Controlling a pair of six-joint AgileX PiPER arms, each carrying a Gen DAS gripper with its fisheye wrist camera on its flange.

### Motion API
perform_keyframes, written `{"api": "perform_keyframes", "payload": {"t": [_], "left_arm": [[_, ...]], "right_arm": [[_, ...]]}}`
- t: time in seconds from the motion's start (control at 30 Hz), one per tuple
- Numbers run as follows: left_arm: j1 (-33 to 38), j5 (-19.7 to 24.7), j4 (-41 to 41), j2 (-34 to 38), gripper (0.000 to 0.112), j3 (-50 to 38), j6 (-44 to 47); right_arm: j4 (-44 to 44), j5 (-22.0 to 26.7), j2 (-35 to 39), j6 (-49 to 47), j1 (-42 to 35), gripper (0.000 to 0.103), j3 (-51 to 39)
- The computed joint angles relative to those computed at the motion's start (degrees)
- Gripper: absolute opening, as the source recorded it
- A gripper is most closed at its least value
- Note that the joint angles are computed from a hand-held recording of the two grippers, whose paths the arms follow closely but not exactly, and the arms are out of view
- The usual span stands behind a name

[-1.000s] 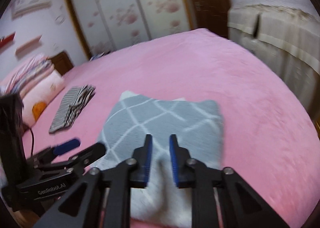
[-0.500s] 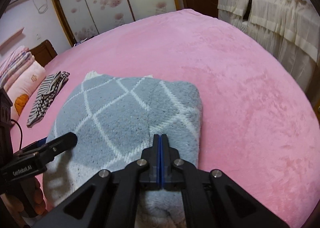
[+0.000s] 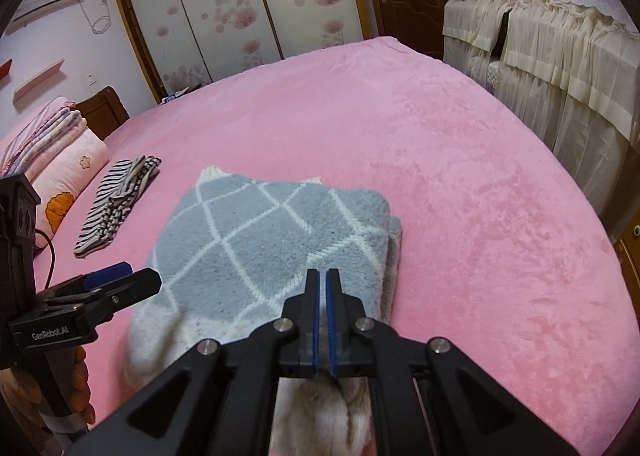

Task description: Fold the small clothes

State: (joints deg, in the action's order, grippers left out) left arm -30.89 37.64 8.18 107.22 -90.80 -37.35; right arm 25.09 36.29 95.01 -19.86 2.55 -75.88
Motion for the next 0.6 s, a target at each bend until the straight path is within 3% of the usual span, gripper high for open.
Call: {"api": "perform_keyframes", "payload": {"t": [0.07, 0.37, 0.53, 0.6], "left_arm": [[-0.5, 1.7, 0.3, -1.2, 0.098, -1.0, -0.1], [-0.9, 8.6, -1.0, -5.2, 0.102, -5.0, 0.0], [-0.6, 8.5, -2.9, -7.9, 0.102, -4.3, 1.5], [-0.7, 7.6, -2.3, -8.9, 0.102, -3.7, 1.2]], "right_arm": [[-0.2, 1.0, -1.2, 0.1, 0.0, 0.006, -0.3], [0.3, 3.3, -7.7, -1.3, -1.1, 0.038, -1.8], [-2.3, 2.9, -10.8, -0.1, -1.0, 0.074, -2.3], [-2.7, 3.7, -11.1, 0.1, -1.1, 0.077, -3.0]]}}
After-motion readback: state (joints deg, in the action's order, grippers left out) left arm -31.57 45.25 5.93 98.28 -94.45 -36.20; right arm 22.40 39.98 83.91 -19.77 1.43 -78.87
